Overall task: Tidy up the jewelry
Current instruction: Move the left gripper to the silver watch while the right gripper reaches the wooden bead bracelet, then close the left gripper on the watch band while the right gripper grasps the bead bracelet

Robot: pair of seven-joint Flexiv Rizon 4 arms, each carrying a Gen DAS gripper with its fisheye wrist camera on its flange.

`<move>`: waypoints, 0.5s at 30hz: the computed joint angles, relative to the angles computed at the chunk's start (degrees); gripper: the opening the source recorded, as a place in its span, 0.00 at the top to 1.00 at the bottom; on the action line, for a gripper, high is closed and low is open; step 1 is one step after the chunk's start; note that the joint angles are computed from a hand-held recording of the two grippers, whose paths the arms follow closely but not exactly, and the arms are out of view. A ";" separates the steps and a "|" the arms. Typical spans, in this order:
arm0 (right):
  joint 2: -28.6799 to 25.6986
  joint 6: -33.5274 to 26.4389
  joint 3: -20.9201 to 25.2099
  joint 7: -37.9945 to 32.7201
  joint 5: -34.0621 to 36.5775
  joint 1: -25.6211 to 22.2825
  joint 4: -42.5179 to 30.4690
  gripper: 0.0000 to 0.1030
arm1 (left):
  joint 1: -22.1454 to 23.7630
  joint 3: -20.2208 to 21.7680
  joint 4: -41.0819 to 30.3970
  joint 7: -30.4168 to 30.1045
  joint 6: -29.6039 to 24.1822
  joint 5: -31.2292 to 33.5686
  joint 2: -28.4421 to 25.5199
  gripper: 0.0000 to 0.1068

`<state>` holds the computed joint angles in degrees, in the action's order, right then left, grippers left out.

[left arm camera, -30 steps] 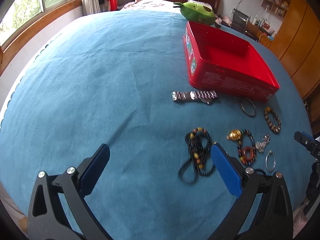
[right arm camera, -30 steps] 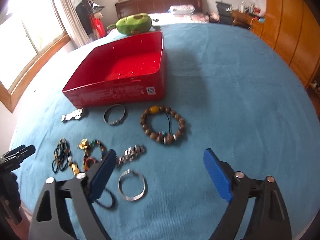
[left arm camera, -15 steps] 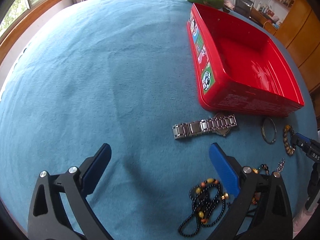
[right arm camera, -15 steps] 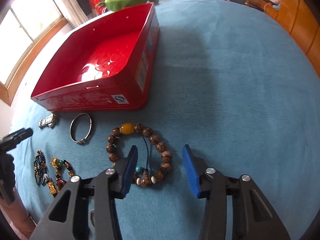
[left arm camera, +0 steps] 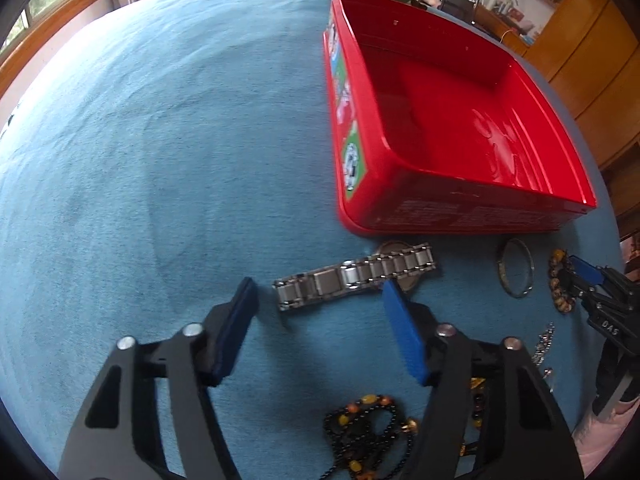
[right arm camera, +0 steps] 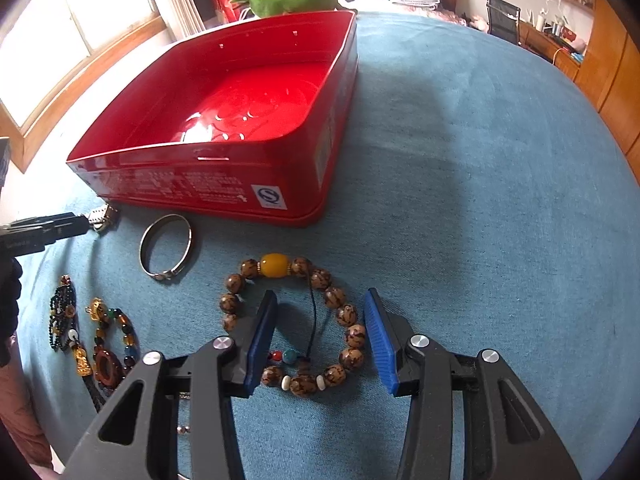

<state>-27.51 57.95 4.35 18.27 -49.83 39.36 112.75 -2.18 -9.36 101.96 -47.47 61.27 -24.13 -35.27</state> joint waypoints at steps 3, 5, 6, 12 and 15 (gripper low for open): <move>0.61 -0.33 -0.05 0.92 -0.64 0.25 0.70 0.58 | -0.04 -0.23 0.45 -0.59 -0.32 -0.53 0.27 0.60; 0.27 -1.03 -0.02 1.23 -0.91 0.44 0.22 0.62 | -0.51 -0.11 0.88 -1.20 0.31 -0.47 0.30 0.78; 0.47 -1.29 0.05 1.49 -1.06 0.53 0.42 0.64 | -0.59 -0.10 1.33 -1.61 0.75 -0.61 0.45 0.86; 0.92 3.19 -0.61 5.24 -4.06 -0.38 1.98 0.88 | 2.67 -4.75 6.82 3.42 2.82 -6.10 2.63 0.91; 1.28 5.19 -0.94 6.58 -5.50 -0.65 2.97 0.88 | 4.03 -6.36 9.35 7.32 2.21 -9.91 3.95 0.92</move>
<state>-26.23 63.14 3.40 24.85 -55.33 38.71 115.72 1.84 -15.73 111.31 -40.15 63.48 -34.04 -31.32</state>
